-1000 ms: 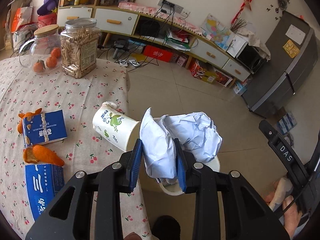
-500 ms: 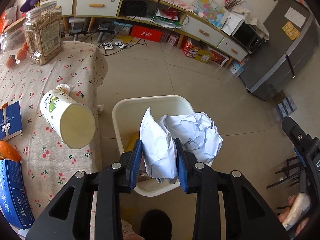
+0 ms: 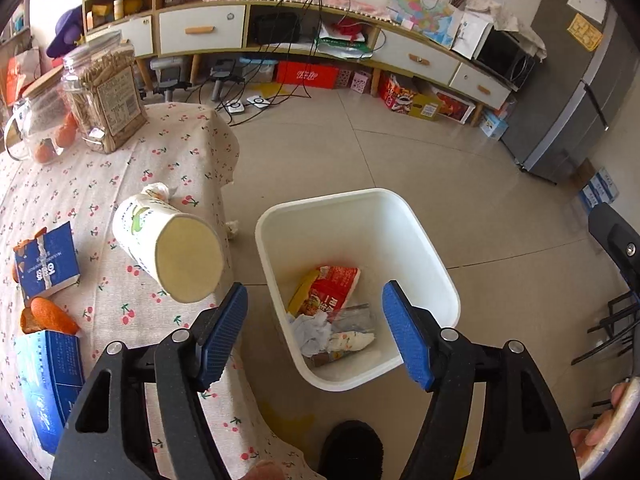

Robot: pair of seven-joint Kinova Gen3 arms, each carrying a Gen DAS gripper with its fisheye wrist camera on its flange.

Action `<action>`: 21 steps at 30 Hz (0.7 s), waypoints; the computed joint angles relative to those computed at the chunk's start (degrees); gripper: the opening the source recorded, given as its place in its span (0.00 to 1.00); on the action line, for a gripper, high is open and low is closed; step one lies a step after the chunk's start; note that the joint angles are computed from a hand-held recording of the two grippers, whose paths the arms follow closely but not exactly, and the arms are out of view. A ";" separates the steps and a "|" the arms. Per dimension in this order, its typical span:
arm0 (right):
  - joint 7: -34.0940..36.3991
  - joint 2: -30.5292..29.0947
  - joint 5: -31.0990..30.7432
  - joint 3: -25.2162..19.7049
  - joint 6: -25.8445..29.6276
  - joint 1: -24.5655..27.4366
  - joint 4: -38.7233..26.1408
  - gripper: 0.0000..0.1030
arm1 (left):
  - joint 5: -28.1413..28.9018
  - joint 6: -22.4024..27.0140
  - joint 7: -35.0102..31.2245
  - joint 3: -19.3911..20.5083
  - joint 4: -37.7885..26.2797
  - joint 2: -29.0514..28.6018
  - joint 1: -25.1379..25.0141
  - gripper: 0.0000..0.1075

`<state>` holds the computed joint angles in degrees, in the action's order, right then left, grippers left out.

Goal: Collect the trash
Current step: 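Grasp the dark blue box on the tablecloth with the left gripper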

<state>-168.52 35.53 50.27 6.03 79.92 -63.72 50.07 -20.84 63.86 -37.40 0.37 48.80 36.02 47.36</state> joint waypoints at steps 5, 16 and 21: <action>3.20 1.79 0.25 -0.10 0.38 -1.18 -2.70 0.93 | -6.39 2.48 2.40 -2.79 2.33 -1.94 3.26 0.67; 13.87 8.63 0.06 3.14 3.52 -5.06 -13.60 0.93 | -16.13 5.62 10.16 -2.32 12.31 -8.01 4.23 0.78; 20.41 12.19 -1.96 4.65 4.48 -5.79 -20.44 0.93 | -17.95 6.30 12.89 -0.36 17.15 -10.81 2.58 0.78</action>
<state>-148.12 47.72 48.31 10.69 84.40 -69.50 29.63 -38.79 70.15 -24.51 0.01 65.96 25.21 49.94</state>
